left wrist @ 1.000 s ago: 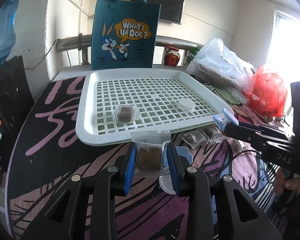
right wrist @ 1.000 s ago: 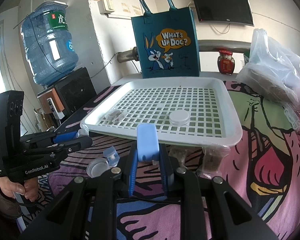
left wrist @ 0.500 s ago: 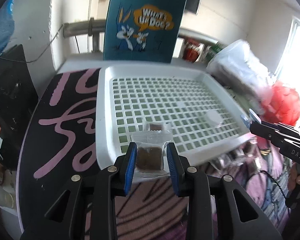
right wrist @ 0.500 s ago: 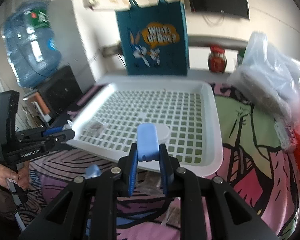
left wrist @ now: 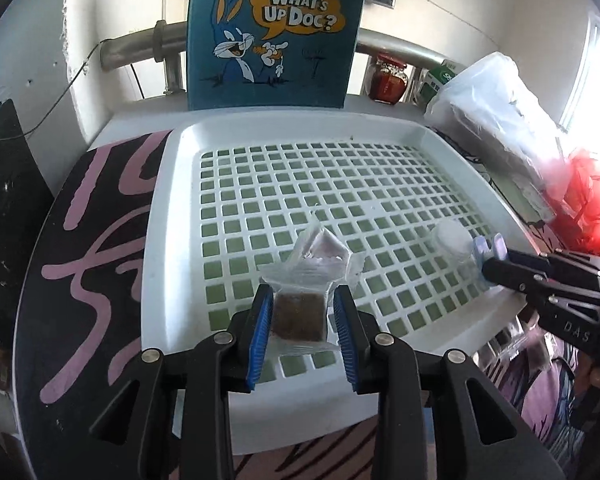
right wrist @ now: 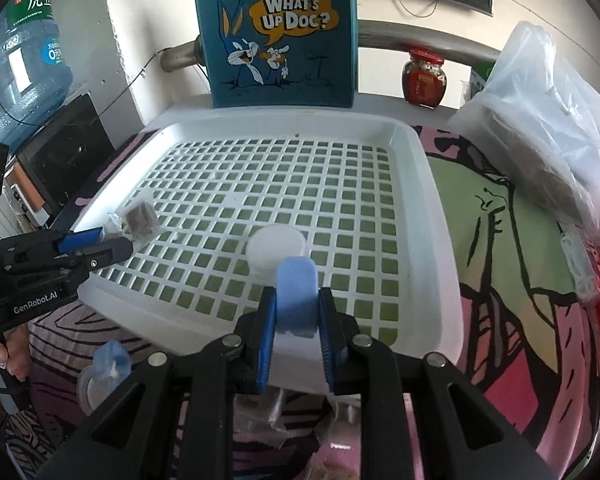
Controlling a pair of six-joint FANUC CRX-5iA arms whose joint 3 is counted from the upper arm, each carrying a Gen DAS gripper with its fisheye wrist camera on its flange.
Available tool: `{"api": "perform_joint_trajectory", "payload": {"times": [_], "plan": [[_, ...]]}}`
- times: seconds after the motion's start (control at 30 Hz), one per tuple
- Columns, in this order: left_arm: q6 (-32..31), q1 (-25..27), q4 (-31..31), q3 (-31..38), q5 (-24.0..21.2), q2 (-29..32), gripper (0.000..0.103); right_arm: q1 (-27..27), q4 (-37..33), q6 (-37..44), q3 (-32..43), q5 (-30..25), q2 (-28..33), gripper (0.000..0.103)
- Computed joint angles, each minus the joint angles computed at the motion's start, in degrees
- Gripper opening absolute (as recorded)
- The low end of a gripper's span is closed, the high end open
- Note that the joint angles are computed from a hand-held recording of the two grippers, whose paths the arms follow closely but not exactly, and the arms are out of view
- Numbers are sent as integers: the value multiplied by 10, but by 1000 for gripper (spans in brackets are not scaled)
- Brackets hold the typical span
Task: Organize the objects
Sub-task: 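Lower the bag into the tray with left tool while right tool releases blue block there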
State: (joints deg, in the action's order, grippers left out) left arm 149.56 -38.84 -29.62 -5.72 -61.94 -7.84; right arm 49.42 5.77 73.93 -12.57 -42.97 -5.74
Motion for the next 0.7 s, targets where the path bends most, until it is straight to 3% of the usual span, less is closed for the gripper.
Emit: {"api": "perform_joint_trajectory", "payload": {"times": [0.07, 0.13, 0.17, 0.27, 0.43, 0.53, 0.7], "plan": [[3, -3, -3, 1, 0, -1, 38, -2, -14, 12, 5, -2, 1, 21], [16, -19, -23, 8, -9, -3, 49, 2, -7, 8, 1, -3, -6, 42], [23, -28, -36, 10, -11, -6, 58, 2, -7, 7, -4, 4, -13, 46], [55, -69, -89, 23, -35, -17, 79, -1, -16, 3, -21, 31, -47, 47], [101, -139, -162, 41, -93, -34, 86, 8, 9, -26, -79, 95, -132, 50], [125, -173, -186, 41, -113, -43, 90, 18, 67, -79, -130, 134, -188, 56], [141, -184, -155, 23, -101, -56, 90, 16, 103, -129, -175, 144, -245, 59]]}}
